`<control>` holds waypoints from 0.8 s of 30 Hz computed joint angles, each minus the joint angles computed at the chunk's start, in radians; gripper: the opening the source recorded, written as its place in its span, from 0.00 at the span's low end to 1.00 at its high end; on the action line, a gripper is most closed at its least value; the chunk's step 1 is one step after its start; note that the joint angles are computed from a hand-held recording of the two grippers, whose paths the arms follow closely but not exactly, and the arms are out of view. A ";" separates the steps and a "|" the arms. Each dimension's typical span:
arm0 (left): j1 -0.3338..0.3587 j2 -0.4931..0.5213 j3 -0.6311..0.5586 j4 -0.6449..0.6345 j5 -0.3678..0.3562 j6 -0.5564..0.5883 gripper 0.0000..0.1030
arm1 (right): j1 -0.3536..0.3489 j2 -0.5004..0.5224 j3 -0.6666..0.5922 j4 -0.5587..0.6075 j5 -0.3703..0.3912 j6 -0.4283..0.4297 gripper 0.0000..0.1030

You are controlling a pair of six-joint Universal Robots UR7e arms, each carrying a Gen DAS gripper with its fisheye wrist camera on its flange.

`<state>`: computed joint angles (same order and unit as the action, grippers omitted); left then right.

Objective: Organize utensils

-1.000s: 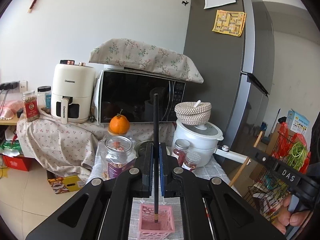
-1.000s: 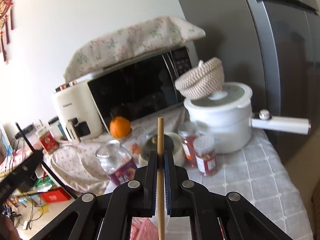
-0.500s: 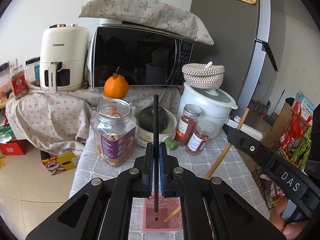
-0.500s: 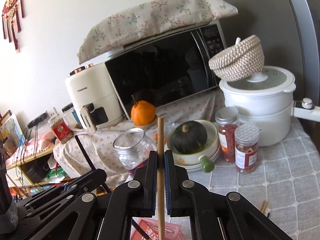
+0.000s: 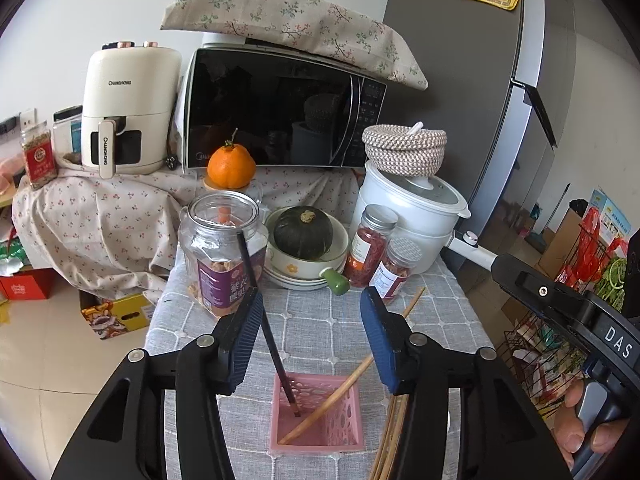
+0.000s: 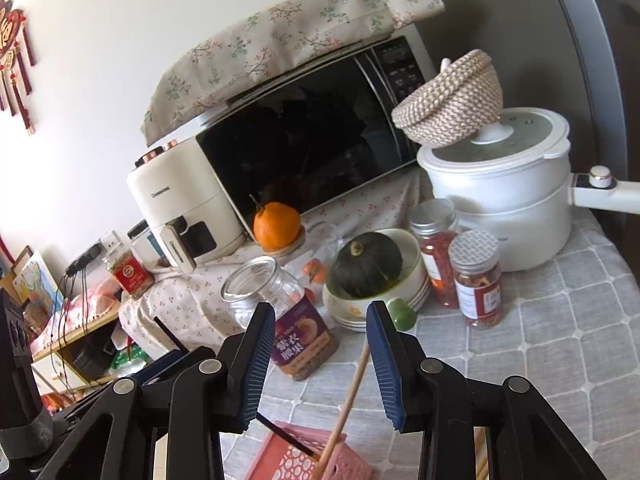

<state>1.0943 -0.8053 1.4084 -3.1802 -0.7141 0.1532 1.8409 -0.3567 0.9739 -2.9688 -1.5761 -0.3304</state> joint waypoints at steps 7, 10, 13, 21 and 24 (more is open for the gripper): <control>-0.030 -0.042 0.072 0.065 -0.002 -0.069 0.68 | -0.010 -0.083 0.101 -0.047 -0.120 -0.002 0.58; -0.045 -0.047 0.101 0.092 0.013 -0.091 0.74 | -0.018 -0.105 0.139 -0.057 -0.174 -0.022 0.61; -0.055 -0.043 0.124 0.124 0.022 -0.096 0.81 | -0.027 -0.127 0.177 -0.066 -0.221 -0.048 0.65; -0.051 -0.035 0.143 0.370 -0.008 -0.253 0.86 | -0.056 -0.164 0.234 0.001 -0.349 -0.042 0.79; -0.047 -0.030 0.147 0.459 -0.007 -0.329 0.86 | -0.062 -0.159 0.237 0.035 -0.415 -0.051 0.80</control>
